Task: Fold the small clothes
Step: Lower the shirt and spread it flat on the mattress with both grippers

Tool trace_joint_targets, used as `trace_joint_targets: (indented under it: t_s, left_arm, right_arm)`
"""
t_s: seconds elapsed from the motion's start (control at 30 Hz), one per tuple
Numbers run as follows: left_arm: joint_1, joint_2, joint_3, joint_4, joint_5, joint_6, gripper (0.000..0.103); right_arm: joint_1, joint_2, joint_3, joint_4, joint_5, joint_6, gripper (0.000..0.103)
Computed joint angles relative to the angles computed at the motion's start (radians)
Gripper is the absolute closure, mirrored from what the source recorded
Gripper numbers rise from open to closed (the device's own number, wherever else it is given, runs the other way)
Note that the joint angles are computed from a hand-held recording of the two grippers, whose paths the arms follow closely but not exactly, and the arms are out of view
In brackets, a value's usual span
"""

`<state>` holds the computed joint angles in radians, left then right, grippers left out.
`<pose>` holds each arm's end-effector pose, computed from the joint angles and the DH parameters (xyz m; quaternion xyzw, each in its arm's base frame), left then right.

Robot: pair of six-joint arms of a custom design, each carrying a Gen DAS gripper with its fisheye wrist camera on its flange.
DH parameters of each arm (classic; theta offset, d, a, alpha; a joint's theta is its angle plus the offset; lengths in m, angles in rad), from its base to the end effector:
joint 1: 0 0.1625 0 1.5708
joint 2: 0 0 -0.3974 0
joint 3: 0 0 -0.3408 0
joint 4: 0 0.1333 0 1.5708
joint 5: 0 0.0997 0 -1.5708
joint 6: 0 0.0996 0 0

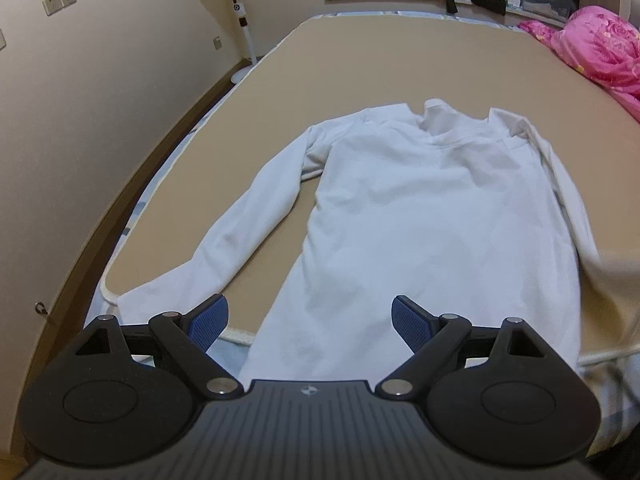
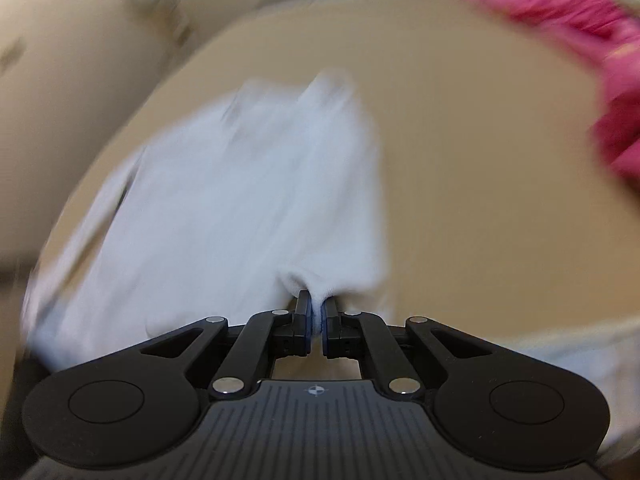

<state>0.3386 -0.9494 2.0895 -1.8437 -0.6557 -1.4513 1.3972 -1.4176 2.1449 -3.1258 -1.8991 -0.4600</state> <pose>-0.2991 -0.3303 0.0606 0.0955 0.8295 -0.3048 0.4581 0.0216 -0.4628 0.3383 0.0639 -0.9034 0.3304 0.2658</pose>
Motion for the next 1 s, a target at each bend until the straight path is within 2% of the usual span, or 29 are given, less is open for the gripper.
trace_joint_targets:
  t_s: [0.03,0.1,0.13,0.17,0.2,0.23,0.27,0.33,0.4,0.53,0.57,0.6,0.77,0.87,0.97,1.0]
  left_arm:
    - [0.001,0.003,-0.007,-0.005,0.001,0.003,0.011]
    - [0.006,0.006,-0.015,-0.023,-0.001,0.015,0.011]
    - [0.009,0.008,-0.017,-0.033,-0.004,0.021,0.011]
    - [0.013,0.011,-0.019,-0.04,-0.007,0.025,0.011]
    - [0.015,0.014,-0.021,-0.045,-0.008,0.026,0.011]
    - [0.018,0.02,-0.023,-0.047,-0.01,0.027,0.011]
    - [0.021,0.024,-0.024,-0.051,-0.013,0.034,0.011]
    - [0.032,0.038,-0.028,-0.067,-0.021,0.058,0.011]
    - [0.044,0.05,-0.041,-0.064,-0.027,0.068,0.011]
    - [0.043,0.045,-0.021,-0.093,-0.018,0.058,0.011]
    - [0.04,0.04,-0.012,-0.094,-0.017,0.052,0.011]
    - [0.037,0.031,0.0,-0.091,-0.018,0.045,0.011]
    - [0.019,-0.012,0.055,-0.055,-0.035,0.0,0.011]
    - [0.004,-0.037,0.094,-0.025,-0.041,-0.033,0.011]
    - [-0.012,-0.059,0.133,0.006,-0.051,-0.066,0.011]
    - [-0.017,-0.067,0.146,0.015,-0.057,-0.076,0.011]
  right_arm:
    - [-0.005,0.009,-0.061,-0.038,-0.025,0.005,0.099]
    - [-0.029,0.05,-0.202,-0.191,-0.115,0.044,0.099]
    - [-0.038,0.089,-0.282,-0.288,-0.203,0.079,0.092]
    - [-0.043,0.135,-0.37,-0.369,-0.308,0.108,0.084]
    - [-0.052,0.164,-0.431,-0.427,-0.381,0.131,0.064]
    - [-0.056,0.165,-0.451,-0.444,-0.412,0.144,0.044]
    - [-0.058,0.147,-0.43,-0.432,-0.401,0.162,0.04]
    - [-0.078,0.109,-0.328,-0.437,-0.306,0.189,0.032]
    - [-0.109,0.038,-0.181,-0.387,-0.225,0.194,0.032]
    - [-0.158,-0.053,0.088,-0.343,-0.103,0.127,0.032]
    - [-0.145,-0.041,0.146,-0.345,-0.094,0.115,0.032]
    - [-0.15,-0.071,0.201,-0.331,-0.079,0.094,0.032]
    - [-0.042,0.014,0.365,-0.404,-0.085,0.056,0.031]
    - [0.043,0.135,0.392,-0.522,-0.154,0.061,0.026]
    - [0.099,0.203,0.403,-0.55,-0.213,0.091,0.026]
    - [0.099,0.203,0.403,-0.533,-0.213,0.094,0.026]
